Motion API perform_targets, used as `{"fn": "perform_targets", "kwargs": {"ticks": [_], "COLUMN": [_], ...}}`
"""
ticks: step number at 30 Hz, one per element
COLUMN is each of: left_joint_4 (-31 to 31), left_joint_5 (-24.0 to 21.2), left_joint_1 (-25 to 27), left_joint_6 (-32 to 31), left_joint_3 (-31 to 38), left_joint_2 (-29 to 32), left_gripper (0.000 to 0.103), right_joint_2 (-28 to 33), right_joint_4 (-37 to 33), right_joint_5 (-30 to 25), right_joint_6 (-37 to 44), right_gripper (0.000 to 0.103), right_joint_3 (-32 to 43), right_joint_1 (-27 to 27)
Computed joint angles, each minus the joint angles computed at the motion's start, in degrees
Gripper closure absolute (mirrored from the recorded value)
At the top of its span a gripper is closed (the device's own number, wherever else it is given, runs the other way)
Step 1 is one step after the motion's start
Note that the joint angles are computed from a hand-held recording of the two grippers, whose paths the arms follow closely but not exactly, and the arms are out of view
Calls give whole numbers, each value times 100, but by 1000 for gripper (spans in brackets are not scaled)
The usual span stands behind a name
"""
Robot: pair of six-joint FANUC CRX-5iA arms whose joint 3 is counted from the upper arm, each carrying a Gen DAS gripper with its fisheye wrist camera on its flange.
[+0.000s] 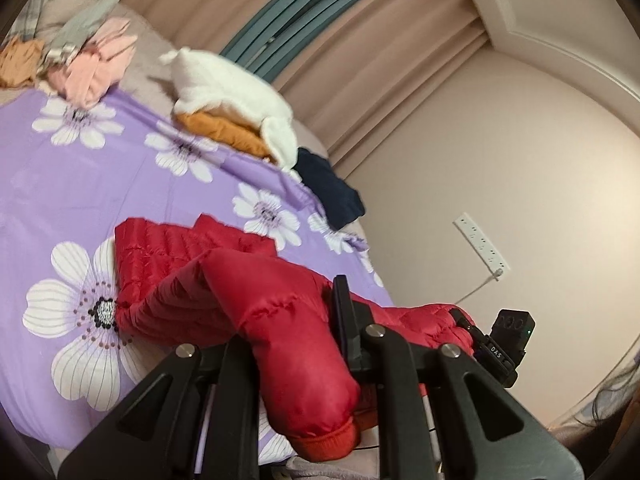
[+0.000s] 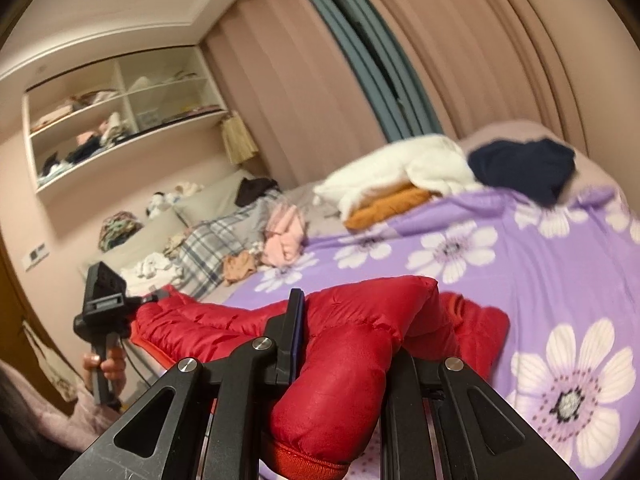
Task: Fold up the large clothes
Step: 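Lift the hem with both tools and fold it toward the collar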
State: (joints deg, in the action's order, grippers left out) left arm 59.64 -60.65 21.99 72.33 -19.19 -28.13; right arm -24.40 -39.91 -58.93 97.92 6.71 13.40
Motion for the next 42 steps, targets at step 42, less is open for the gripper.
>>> {"fn": "perform_targets", "kwargs": {"ticks": [42], "left_joint_4": [-1978], "left_joint_5": [394], "left_joint_1": [-442], "left_joint_6": [2518], "left_joint_3": [2060], "left_joint_2": [3376], "left_gripper": [84], "right_joint_2": [3301], "right_joint_4": [621], "right_joint_5": [-620], "right_joint_6": [-1901], "right_gripper": [84], "right_joint_3": [1822], "right_joint_1": [-77]}}
